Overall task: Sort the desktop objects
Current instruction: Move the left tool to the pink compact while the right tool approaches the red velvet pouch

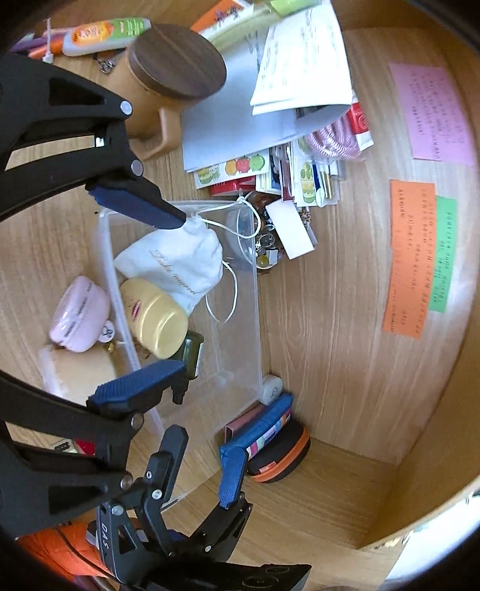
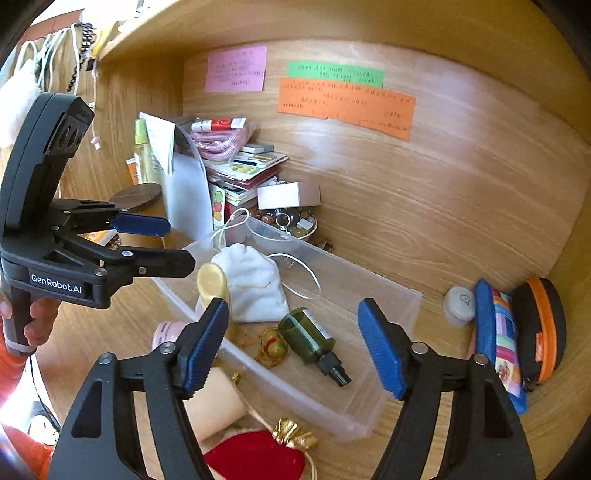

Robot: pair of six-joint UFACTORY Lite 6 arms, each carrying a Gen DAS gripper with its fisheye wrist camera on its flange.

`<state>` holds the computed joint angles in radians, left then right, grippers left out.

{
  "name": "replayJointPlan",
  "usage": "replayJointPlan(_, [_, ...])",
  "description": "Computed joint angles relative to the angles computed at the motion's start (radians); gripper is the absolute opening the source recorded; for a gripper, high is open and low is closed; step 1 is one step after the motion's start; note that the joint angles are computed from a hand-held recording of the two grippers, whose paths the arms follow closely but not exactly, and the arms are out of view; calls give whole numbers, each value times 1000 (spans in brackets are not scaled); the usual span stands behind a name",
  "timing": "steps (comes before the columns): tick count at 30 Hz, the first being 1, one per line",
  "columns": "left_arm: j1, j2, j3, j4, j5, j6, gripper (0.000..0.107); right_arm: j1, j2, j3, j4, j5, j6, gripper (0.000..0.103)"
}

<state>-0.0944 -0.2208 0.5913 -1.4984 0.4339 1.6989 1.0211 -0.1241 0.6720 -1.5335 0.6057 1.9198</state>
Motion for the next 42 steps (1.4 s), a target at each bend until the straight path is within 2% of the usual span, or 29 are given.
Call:
replayJointPlan(5, [-10, -95, -82, 37, -25, -38, 77, 122, -74, -73, 50, 105, 34, 78])
replayJointPlan(9, [-24, -135, -149, -10, -70, 9, 82, 183, -141, -149, 59, 141, 102, 81])
replayJointPlan(14, [-26, -131, -202, -50, -83, 47, 83, 229, -189, -226, 70, 147, 176, 82])
replayJointPlan(16, [-12, -114, -216, -60, -71, 67, 88, 238, -203, -261, 67, 134, 206, 82])
replayJointPlan(21, [22, -12, -213, -87, -57, 116, 89, 231, -202, -335, 32, 80, 310, 82])
replayJointPlan(24, [43, 92, -175, -84, -30, 112, 89, 182, -175, -369, -44, 6, 429, 82])
replayJointPlan(27, [59, 180, -144, -122, 3, 148, 90, 104, -146, -413, -287, -112, 673, 82])
replayJointPlan(29, [56, 195, -142, -127, 15, 152, 90, 68, -110, -425, -424, -150, 809, 82])
replayJointPlan(35, [-23, 221, -137, -239, -18, 230, 91, 0, -36, -429, -620, -193, 979, 82])
replayJointPlan(40, [-79, 302, -84, -305, -52, 253, 91, -16, 25, -401, -690, -205, 999, 82])
replayJointPlan(42, [-74, 331, -62, -286, -33, 232, 91, -19, 48, -391, -698, -198, 1002, 82])
